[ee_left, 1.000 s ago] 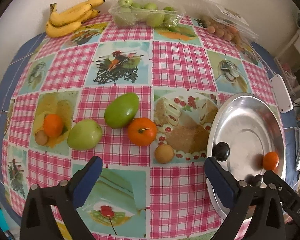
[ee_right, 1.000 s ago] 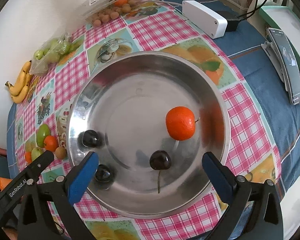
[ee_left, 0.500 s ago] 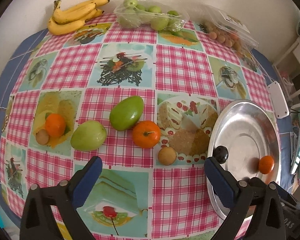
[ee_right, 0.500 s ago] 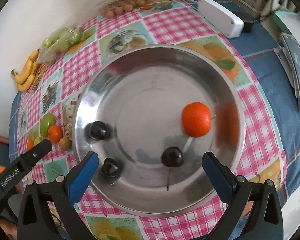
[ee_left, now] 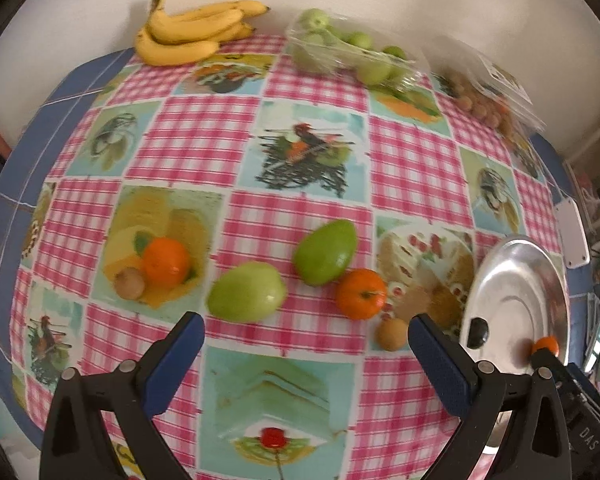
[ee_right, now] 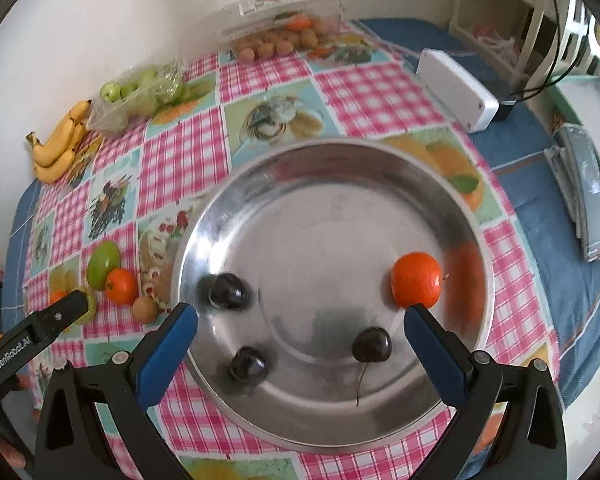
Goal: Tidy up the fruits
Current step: 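Withdraw both open tools from the bowl toward the fruit on the cloth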
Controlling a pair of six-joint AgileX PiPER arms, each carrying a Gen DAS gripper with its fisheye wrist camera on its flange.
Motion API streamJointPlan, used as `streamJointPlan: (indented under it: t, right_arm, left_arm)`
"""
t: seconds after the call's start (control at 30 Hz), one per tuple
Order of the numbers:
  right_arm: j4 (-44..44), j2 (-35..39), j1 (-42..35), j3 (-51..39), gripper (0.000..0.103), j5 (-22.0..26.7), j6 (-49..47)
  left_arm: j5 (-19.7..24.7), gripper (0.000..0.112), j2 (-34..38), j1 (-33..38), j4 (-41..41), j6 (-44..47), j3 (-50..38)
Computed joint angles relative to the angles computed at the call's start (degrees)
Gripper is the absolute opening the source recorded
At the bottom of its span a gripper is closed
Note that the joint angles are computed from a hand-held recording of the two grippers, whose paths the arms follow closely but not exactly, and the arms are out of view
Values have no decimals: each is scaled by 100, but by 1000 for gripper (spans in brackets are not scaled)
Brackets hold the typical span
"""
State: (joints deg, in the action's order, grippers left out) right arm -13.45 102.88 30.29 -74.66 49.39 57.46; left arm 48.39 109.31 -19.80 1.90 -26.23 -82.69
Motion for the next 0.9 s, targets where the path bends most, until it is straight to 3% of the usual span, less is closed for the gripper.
streamJointPlan:
  t: [0.23,0.37,0.53,0.9]
  right_arm:
    - [-879,69,416,-316,103,158,590]
    - [-1011,308,582,-731,103,578,516]
    - [-534,420,550,-986,103,357,309]
    - [284,1637,823,-2743,103,582,-619]
  left_arm:
    - [-75,103,-73,293,-184,207,126]
    - [-93,103,-99,452,-312,316,181]
    - [-96,103,-124,652,-285,360,205]
    - [-146,103,-201,1458,-15,399,271]
